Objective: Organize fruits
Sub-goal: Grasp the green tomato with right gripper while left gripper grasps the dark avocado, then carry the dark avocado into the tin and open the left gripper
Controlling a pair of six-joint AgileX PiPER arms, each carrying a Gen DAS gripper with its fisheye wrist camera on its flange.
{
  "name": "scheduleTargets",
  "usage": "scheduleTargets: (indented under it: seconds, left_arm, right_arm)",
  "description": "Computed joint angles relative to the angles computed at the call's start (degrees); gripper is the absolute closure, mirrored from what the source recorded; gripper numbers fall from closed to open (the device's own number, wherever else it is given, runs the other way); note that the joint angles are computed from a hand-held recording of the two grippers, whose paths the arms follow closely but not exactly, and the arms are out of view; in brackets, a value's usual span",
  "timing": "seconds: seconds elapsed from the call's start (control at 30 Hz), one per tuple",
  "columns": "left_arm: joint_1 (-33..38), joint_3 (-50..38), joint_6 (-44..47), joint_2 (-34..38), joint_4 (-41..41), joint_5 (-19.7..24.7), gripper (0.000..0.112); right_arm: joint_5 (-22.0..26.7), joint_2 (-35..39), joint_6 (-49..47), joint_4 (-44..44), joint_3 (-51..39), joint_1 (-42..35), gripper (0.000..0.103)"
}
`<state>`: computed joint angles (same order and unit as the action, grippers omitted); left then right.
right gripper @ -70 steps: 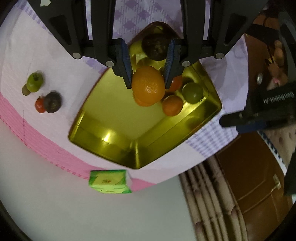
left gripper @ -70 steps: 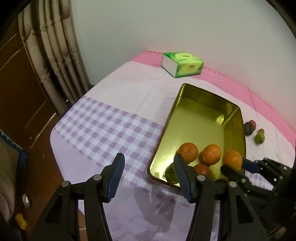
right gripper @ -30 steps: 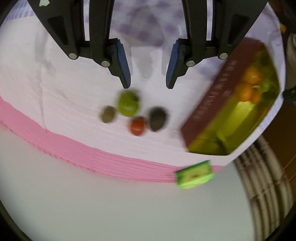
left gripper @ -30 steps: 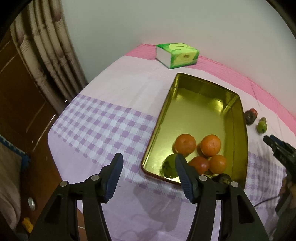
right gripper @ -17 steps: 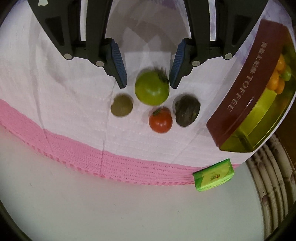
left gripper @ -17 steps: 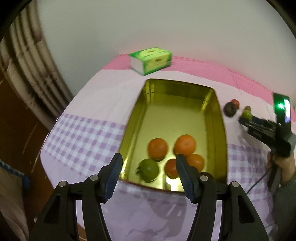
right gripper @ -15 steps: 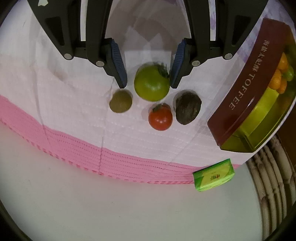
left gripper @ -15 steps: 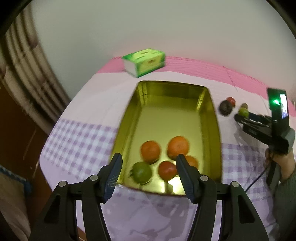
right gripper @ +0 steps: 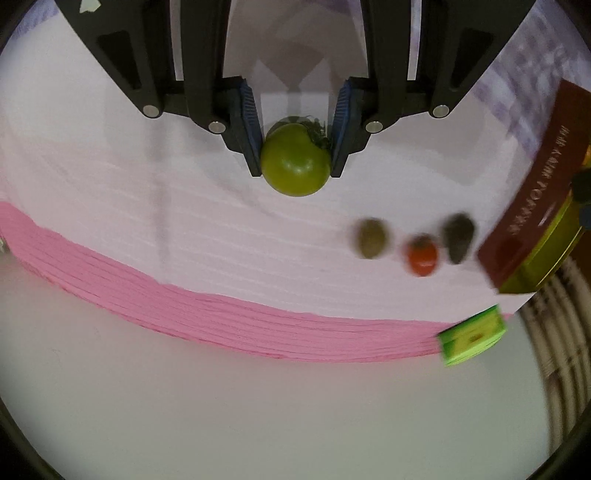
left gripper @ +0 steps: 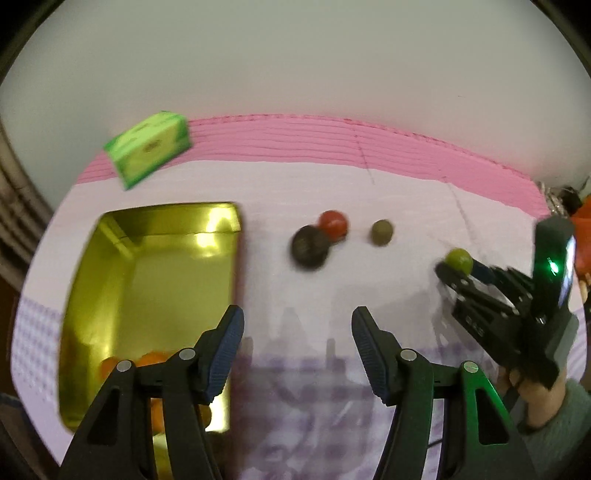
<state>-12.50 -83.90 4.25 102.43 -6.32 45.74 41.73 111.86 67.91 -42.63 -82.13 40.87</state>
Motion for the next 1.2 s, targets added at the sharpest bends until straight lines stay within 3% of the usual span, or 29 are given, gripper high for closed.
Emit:
scheduleTargets:
  seconds: [0.2,0.43,0.7,0.83,0.93,1.2]
  left_arm:
    - [-2.7,-10.4,-5.1,9.7,3.0,4.3,0.051]
    - [-4.0,-19.1,-7.7,16.9,5.4,7.9,0.052]
    - [-5.4,-27.7,-9.0,23.3,9.2,11.3,0.067]
    - [-5.6,-29.7,-9.4,24.8,10.1,11.7,0.068]
    - [-5.3,-29.7,-8.8,24.9,9.4,11.6,0.076]
    - [-5.3,-21.0,-7.5,19.0,8.5,9.0,0.076]
  right_arm:
    - [-3.3,-5.9,4.9,-1.6,8.7,-3.6,0.07]
    - [-1.4,-4.5,2.5,-1.0,6.4,-2.9,0.067]
    - [-2.2,-5.2,2.5,-0.9,7.4,-3.2,0.066]
    - [-2.1,-5.2,2.5,-0.9,7.3,-3.1,0.066]
    - [-2.0,-5.2,2.6,-0.9,7.4,-3.1,0.066]
    - [-1.7,-5.3,2.8,-1.0,7.4,-2.9,0.066]
